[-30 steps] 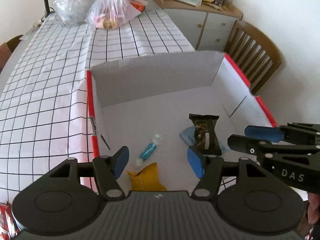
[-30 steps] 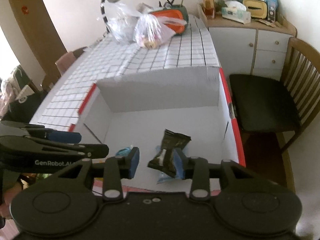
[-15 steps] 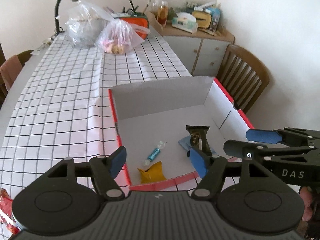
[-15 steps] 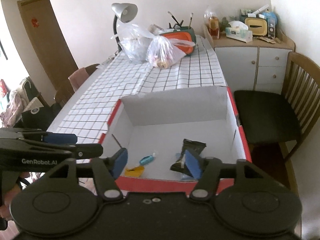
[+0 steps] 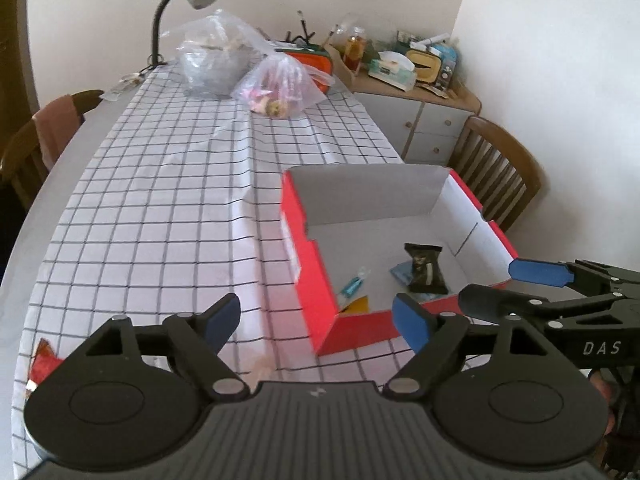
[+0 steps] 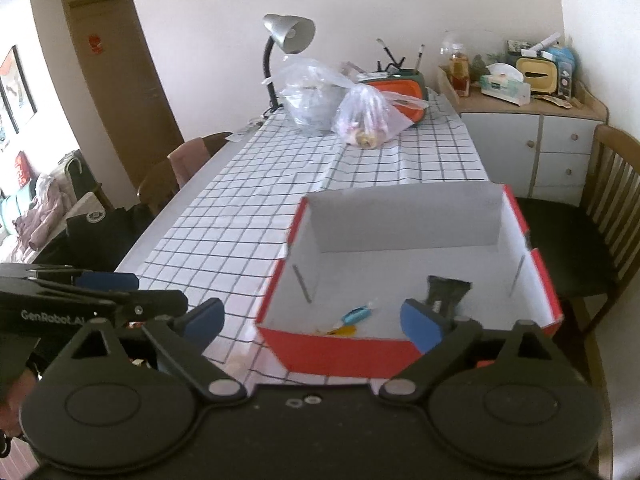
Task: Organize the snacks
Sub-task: 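Move both tools back toward the snack pile, then grasp the white milk packet with the left tool while the right tool grasps the clear stick-shaped packet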
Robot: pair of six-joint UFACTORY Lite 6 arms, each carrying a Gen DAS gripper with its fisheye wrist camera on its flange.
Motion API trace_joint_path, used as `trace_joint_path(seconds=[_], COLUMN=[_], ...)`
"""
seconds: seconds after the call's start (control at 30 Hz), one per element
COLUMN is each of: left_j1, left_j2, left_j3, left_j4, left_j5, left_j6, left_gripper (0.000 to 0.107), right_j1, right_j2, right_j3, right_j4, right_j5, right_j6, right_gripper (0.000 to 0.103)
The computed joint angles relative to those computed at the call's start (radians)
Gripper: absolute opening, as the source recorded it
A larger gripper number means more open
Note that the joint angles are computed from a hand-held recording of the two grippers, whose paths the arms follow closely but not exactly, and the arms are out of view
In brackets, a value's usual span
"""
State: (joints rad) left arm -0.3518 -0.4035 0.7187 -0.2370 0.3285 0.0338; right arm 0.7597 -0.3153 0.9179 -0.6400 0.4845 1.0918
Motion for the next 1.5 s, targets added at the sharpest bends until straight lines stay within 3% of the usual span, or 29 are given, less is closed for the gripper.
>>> trace_joint_path(seconds=[0.23, 0.33, 0.57, 0.73, 1.07, 1.5], left_j1=[0.311, 0.492, 0.879, 1.065, 1.204, 1.222], left_j2=[-0.143, -0.173, -0.108, -0.044, 0.015, 0.05], left_j3=[-0.136, -0.173, -0.189, -0.196, -0.286, -0.449], left_j4=[-0.413, -0.542, -0.65, -0.642, -0.604, -0.689], left_j5=[0.139, 0.242, 0.431, 0.482, 0.439, 0.295], left_j6=[0.547, 0.778, 1.142, 1.326, 1.529, 1.818], left_gripper=[0.087, 0.099, 0.101, 0.101, 0.101, 0.101], right_j1=[0.163, 0.219, 0.317, 0.357, 0.378, 0.358], right_j2=[0.112, 0.169, 0.296, 0.384, 0.571, 0.809], right_j3=[0.075, 0.107, 0.177, 0.21, 0.292, 0.453], right_j4=[-0.133, -0.165, -0.197, -0.204, -0.15, -0.037], right_j5=[0.064, 0.079, 0.11, 0.121, 0.136, 0.103], right_j6=[0.216, 0.288, 0.425, 0.507, 0.58, 0.406], right_gripper=[0.1, 0.1, 0.1, 0.1, 0.097, 0.085])
